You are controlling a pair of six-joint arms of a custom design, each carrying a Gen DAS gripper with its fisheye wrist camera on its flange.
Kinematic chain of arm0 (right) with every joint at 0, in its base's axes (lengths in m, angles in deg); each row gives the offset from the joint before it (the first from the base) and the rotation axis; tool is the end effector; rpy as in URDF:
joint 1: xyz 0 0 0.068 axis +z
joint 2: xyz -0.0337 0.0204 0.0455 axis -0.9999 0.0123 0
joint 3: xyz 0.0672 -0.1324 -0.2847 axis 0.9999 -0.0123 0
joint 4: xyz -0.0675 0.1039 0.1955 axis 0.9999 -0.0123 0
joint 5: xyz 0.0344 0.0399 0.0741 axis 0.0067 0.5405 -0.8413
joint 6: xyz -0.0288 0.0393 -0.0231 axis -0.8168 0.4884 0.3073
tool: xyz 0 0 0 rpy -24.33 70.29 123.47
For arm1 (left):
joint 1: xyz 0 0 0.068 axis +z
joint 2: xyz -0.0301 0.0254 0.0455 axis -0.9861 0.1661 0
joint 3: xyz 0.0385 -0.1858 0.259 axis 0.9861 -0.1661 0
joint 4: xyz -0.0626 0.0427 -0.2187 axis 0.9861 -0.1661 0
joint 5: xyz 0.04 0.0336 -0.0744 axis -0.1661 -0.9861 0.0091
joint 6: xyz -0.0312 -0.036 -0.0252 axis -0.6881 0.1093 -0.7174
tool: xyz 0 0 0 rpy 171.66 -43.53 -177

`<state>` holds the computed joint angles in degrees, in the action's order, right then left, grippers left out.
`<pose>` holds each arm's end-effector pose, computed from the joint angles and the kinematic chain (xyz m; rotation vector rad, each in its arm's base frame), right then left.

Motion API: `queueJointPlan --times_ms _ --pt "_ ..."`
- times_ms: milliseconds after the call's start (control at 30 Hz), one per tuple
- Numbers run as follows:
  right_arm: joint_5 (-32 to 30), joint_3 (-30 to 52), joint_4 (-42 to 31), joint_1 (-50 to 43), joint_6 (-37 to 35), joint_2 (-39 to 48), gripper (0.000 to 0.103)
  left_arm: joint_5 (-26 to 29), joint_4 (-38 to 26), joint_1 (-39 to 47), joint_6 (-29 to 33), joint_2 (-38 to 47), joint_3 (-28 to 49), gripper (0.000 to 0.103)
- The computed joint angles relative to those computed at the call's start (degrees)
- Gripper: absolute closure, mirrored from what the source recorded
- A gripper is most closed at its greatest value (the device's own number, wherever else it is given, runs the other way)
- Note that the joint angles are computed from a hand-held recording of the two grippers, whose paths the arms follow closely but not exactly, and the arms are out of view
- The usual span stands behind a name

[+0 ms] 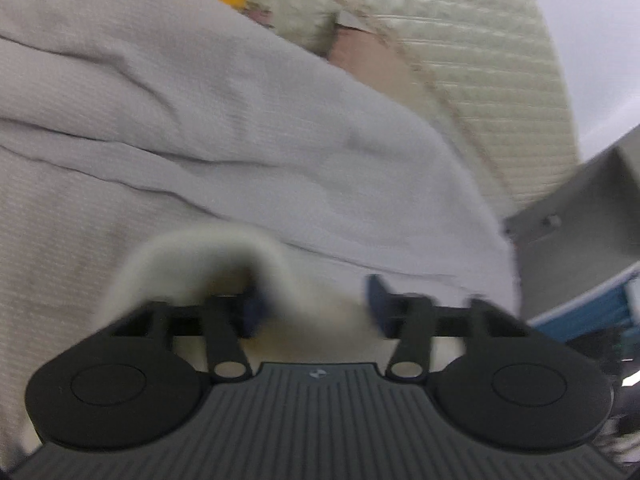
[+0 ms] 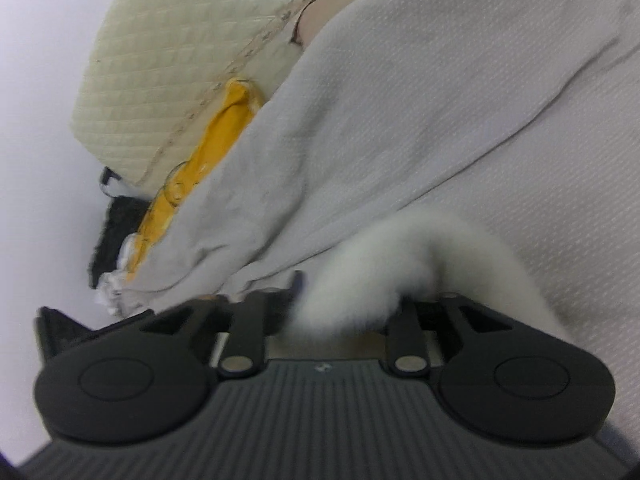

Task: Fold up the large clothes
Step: 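Lower the sweater onto the bed and open both grippers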

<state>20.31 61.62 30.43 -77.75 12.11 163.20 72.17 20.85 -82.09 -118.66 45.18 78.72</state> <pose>0.3049 0.0831 0.2198 0.0544 2.3210 1.0814 0.3110 -0.0257 0.1945 -0.4330 2.2278 -0.9172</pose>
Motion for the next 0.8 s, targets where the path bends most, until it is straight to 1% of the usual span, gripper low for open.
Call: queueJointPlan --times_ms 33,67,100,133,200,267,300,333,367,433,500,533,567,667,733,800 --pt "-2.2 -0.6 1.0 -0.6 1.0 -0.4 0.046 2.3 1.1 0.5 -1.0 -0.8 -0.8 0.030" --pt "-3.8 -0.5 1.5 -0.9 2.0 -0.5 0.038 4.3 2.1 1.1 -2.0 -1.2 -1.4 0.027" --pt "-5.1 -0.2 1.7 -0.9 3.1 -0.5 0.036 5.2 1.7 1.3 -3.0 -2.3 -1.1 0.026" --pt "-6.1 -0.1 2.7 -1.2 4.0 0.1 0.034 5.7 2.7 1.7 -3.8 -2.0 -1.1 0.026" --pt "-7.9 0.8 3.7 -1.5 5.8 0.7 0.033 7.3 3.0 2.5 -5.1 -2.0 -0.4 0.026" --pt "-9.3 1.5 5.1 -2.1 7.8 1.4 0.033 10.9 5.2 3.8 -8.6 -1.6 0.1 0.026" --pt "-10.0 1.7 6.3 -2.6 10.0 1.7 0.033 11.2 6.7 4.0 -10.3 -2.2 -0.3 0.026" --pt "-10.9 1.7 8.2 -3.2 12.4 2.2 0.033 10.2 8.4 4.1 -11.2 -2.1 -0.3 0.026" --pt "-11.6 1.5 10.4 -3.7 14.5 2.7 0.033 8.9 8.0 3.9 -11.4 -1.7 0.9 0.026" --pt "-11.9 1.2 14.8 -4.7 18.2 3.8 0.033 6.3 10.1 3.5 -10.6 0.4 2.5 0.025" --pt "-10.7 2.0 20.4 -4.6 21.1 6.7 0.033 3.0 5.2 2.8 -7.3 2.1 6.1 0.025" --pt "-8.8 3.5 19.8 -4.2 20.3 8.1 0.034 0.3 4.5 2.1 -5.1 3.1 7.0 0.025" --pt "-6.1 5.4 17.4 -3.6 18.8 9.3 0.034 -1.6 2.5 1.5 -4.0 3.7 8.2 0.026" --pt "-2.7 7.8 14.8 -2.5 17.8 12.3 0.035 -5.1 0.4 -0.4 -2.2 2.1 7.7 0.026" --pt "-1.5 6.7 14.6 -1.8 16.9 11.3 0.035 -7.1 -0.7 -1.8 -1.0 -0.8 5.9 0.026" --pt "-0.1 5.8 11.2 -0.9 13.6 8.1 0.034 -8.6 -4.4 -2.9 -1.1 -4.3 5.1 0.026"
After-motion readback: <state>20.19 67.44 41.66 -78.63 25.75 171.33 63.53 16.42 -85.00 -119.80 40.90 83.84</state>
